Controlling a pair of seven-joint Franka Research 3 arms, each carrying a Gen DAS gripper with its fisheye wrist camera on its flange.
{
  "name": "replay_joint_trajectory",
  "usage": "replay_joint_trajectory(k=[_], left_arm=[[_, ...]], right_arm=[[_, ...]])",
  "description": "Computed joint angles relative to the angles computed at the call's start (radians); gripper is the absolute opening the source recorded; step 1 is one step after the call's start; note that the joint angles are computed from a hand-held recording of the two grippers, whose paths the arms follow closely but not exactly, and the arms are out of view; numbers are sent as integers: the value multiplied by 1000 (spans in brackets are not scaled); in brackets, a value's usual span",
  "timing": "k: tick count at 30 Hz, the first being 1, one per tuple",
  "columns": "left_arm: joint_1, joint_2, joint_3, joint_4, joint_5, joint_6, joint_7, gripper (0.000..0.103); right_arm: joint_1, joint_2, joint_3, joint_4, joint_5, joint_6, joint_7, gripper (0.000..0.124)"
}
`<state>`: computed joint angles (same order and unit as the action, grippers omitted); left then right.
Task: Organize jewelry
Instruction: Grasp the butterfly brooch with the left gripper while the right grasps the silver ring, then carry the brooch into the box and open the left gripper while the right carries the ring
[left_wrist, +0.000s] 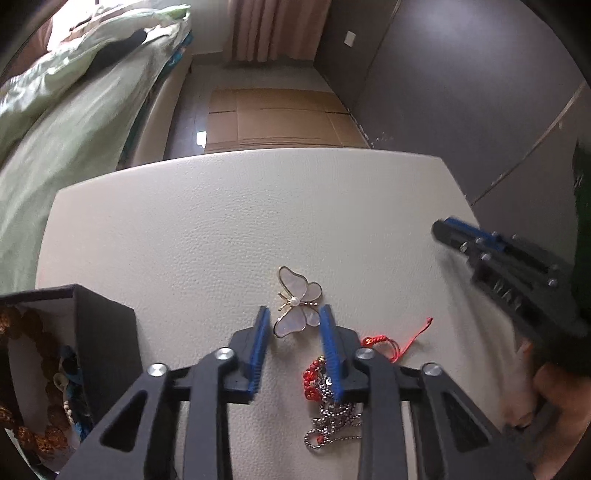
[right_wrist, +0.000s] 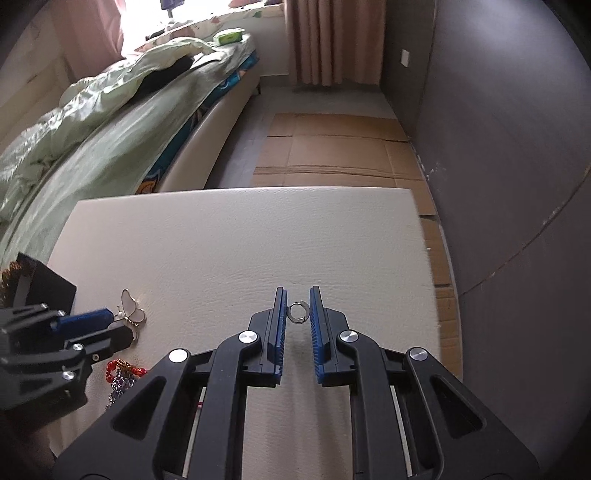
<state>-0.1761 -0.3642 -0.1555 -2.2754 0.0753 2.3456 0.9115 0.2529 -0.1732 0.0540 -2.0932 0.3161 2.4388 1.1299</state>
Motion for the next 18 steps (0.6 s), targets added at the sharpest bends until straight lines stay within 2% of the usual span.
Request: replay_joint_trajectory(k=[6,14,18], left_arm=[[-2,-15,1,-16,6,8,2,13],[-8,-40,17,-21,-25,25,21,13],[0,-68,17,-16,-18,26,21,13]], right_arm=[[0,-2,-2,2,12,-3,-2,13],[3,-13,-8,-3,36,-3,-25,13],[9,-24,-17,4,89,-17,-54,13]])
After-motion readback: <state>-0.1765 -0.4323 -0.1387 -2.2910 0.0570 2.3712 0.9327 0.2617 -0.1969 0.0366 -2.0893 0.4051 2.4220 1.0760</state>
